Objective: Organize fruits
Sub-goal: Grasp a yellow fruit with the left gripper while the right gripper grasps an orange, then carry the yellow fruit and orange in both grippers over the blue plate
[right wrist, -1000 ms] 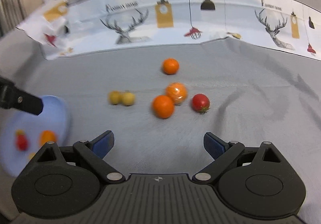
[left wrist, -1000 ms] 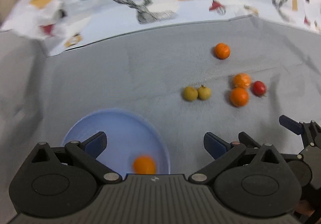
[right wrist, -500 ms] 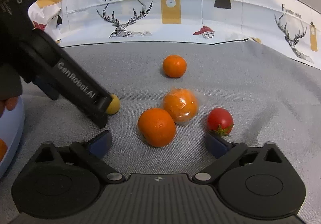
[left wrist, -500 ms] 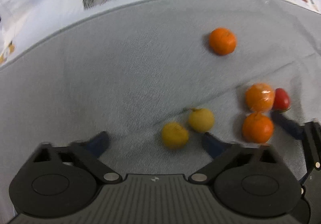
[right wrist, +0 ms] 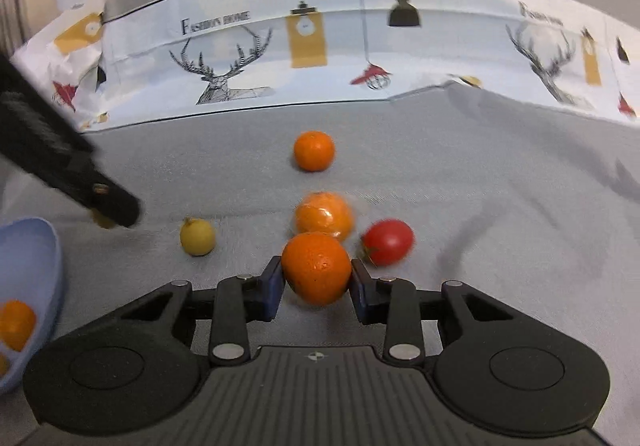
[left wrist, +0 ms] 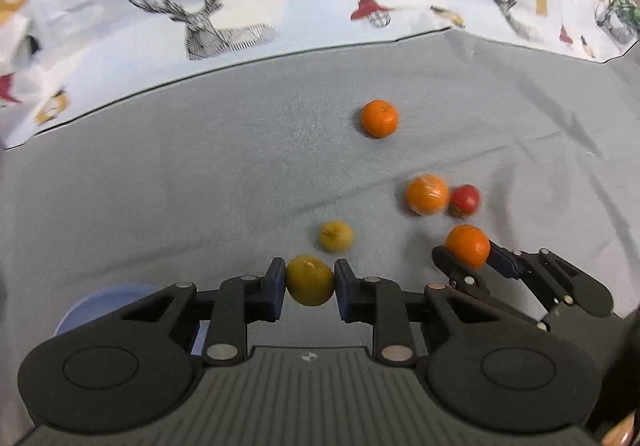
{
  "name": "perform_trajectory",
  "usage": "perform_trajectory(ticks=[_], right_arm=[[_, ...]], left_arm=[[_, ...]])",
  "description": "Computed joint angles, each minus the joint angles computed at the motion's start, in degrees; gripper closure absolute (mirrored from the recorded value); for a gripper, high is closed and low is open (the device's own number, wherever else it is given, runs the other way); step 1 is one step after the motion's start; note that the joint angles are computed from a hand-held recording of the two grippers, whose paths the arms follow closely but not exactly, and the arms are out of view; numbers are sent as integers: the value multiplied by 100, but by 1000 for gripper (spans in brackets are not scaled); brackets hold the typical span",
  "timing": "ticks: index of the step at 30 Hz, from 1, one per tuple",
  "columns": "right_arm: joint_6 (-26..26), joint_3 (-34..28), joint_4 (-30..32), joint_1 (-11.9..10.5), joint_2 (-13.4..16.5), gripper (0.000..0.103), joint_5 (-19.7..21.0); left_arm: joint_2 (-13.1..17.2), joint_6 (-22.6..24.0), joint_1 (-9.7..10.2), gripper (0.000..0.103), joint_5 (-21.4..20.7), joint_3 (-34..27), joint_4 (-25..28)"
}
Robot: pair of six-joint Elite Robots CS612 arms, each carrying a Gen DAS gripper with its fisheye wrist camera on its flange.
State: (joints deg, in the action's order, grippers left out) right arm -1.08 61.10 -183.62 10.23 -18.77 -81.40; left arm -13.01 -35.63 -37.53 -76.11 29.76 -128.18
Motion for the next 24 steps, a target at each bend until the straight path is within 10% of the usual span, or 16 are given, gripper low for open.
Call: perform_trajectory(ticks=[11, 24], right_arm=[[234, 2132, -944, -142, -1380, 67, 1210], [-626, 3590, -1449, -63, -2459, 67, 2554]], left_arm=[[-2028, -881, -456, 74, 470, 3349, -1344], [-3372, -2405, -1143, 74, 1692, 5669, -1885]])
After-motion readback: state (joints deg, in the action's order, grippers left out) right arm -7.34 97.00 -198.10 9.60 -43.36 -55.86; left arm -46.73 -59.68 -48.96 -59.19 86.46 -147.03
